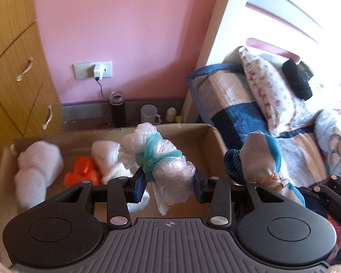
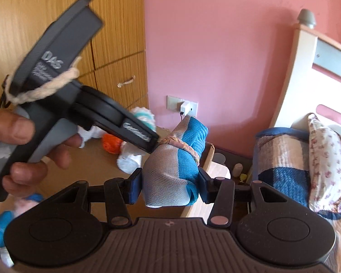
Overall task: Organize objects
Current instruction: 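Carry both held bundles over the cardboard box, then lower both bundles into the box and open both grippers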
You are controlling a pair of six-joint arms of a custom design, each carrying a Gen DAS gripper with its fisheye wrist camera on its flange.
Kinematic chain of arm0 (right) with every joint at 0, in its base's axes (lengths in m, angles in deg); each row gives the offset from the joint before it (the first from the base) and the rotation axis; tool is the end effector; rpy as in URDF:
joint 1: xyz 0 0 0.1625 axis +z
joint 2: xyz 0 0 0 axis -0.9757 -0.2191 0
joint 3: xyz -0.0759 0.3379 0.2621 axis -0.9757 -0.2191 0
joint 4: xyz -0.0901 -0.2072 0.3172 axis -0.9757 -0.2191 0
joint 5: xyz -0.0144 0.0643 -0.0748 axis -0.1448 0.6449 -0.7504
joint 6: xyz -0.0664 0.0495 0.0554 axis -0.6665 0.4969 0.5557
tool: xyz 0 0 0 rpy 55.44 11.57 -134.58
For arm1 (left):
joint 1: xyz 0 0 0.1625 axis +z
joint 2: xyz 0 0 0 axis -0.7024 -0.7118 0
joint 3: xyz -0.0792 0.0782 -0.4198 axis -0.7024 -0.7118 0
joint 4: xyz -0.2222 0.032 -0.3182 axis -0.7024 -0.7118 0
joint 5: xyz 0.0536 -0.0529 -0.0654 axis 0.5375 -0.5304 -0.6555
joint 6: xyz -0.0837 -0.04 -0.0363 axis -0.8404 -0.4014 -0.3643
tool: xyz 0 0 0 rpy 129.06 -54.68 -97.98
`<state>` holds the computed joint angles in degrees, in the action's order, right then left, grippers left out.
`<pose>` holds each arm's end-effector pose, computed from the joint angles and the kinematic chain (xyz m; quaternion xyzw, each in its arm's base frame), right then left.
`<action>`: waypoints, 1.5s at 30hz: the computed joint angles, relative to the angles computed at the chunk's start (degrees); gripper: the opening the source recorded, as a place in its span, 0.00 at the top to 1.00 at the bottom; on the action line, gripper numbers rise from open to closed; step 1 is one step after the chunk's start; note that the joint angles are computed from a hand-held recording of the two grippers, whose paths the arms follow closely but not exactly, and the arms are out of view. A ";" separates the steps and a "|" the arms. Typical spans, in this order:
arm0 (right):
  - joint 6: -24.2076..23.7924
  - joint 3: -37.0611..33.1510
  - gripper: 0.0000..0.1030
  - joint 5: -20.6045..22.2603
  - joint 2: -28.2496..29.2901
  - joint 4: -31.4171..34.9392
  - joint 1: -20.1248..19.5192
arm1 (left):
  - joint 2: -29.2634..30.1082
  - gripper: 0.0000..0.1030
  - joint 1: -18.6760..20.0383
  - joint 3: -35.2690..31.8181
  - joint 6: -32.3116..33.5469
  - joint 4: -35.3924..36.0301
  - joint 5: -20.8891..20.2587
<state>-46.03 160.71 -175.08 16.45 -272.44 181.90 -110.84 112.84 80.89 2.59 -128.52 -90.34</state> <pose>0.2691 -0.6913 0.0200 0.2833 -0.8504 0.3402 0.2842 -0.1257 -0.8019 0.1810 0.2900 0.9112 -0.1704 0.2379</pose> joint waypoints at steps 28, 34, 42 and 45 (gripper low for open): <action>-3.72 -8.63 0.43 0.20 4.88 4.54 -1.52 | 3.82 0.17 0.71 -5.32 4.79 -0.87 6.29; -0.75 -2.92 0.38 -0.48 1.57 0.73 -0.32 | -1.17 0.17 -0.16 -0.50 0.00 -0.46 5.45; 4.12 7.59 0.29 -3.33 -3.24 -7.13 3.01 | -12.65 0.14 -3.35 13.16 -3.84 -3.43 4.63; 6.50 11.72 0.27 -3.88 -4.78 -9.92 4.05 | -17.66 0.13 -4.52 19.23 -5.10 -4.55 4.36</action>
